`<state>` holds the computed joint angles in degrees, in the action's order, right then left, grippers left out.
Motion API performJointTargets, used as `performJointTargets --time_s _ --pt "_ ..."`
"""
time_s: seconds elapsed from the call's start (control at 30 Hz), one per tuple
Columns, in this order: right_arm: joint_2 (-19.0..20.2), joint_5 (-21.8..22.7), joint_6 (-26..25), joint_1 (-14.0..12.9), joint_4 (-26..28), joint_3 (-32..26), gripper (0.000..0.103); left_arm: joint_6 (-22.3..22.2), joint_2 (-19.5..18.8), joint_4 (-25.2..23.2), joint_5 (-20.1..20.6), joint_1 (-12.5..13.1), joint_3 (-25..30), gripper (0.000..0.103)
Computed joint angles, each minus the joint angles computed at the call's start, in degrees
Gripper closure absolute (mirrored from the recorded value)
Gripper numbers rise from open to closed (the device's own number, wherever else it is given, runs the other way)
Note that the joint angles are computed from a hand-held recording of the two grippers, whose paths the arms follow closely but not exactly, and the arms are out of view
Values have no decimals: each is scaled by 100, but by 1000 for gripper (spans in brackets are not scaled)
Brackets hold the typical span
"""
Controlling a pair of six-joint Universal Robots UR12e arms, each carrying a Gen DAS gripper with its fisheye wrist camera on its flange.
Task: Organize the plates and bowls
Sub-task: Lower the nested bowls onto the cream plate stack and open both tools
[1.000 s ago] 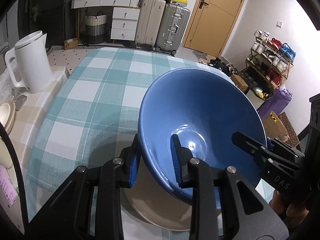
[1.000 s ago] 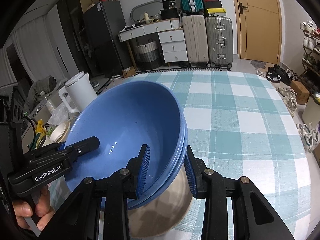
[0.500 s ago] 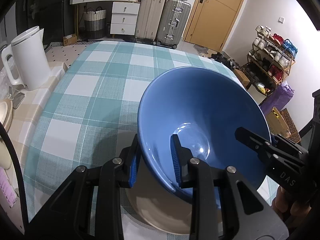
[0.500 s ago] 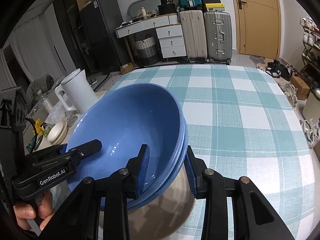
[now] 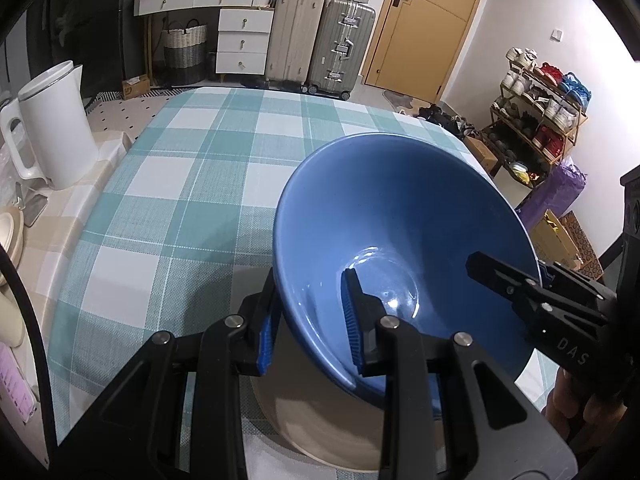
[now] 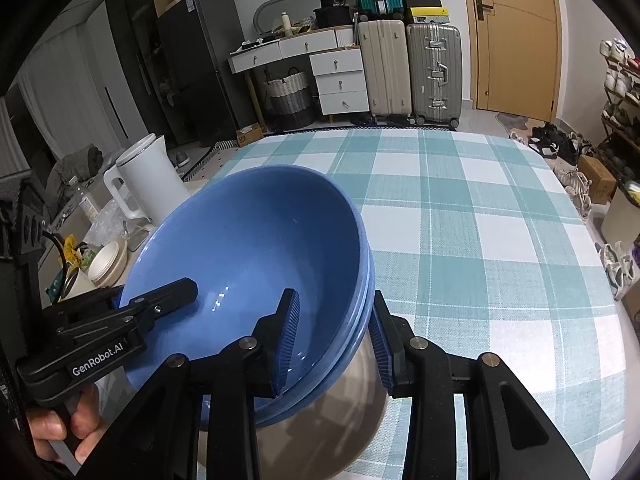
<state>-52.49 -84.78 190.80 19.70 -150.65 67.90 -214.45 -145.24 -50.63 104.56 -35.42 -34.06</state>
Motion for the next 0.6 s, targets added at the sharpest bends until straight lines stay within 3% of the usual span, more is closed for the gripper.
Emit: performJointTargets --time_s 0.1,0.17,0.2,0.37,0.47,0.6 --pt "1 58 -24 -18 -5 -2 68 132 20 19 -32 4 -32 73" --pt "1 91 -75 -30 20 -11 65 288 55 168 28 -4 -120 62" --pt "1 136 -97 -39 25 -15 65 339 77 221 63 -12 -165 51" --pt "-9 36 -349 -25 -100 33 44 749 371 1044 259 -32 -784 23" --pt "-53 148 -558 -51 -309 146 26 996 565 1645 351 -40 -1201 22" --pt "-163 459 -719 -132 -903 433 10 1296 774 2248 481 -54 -1646 14"
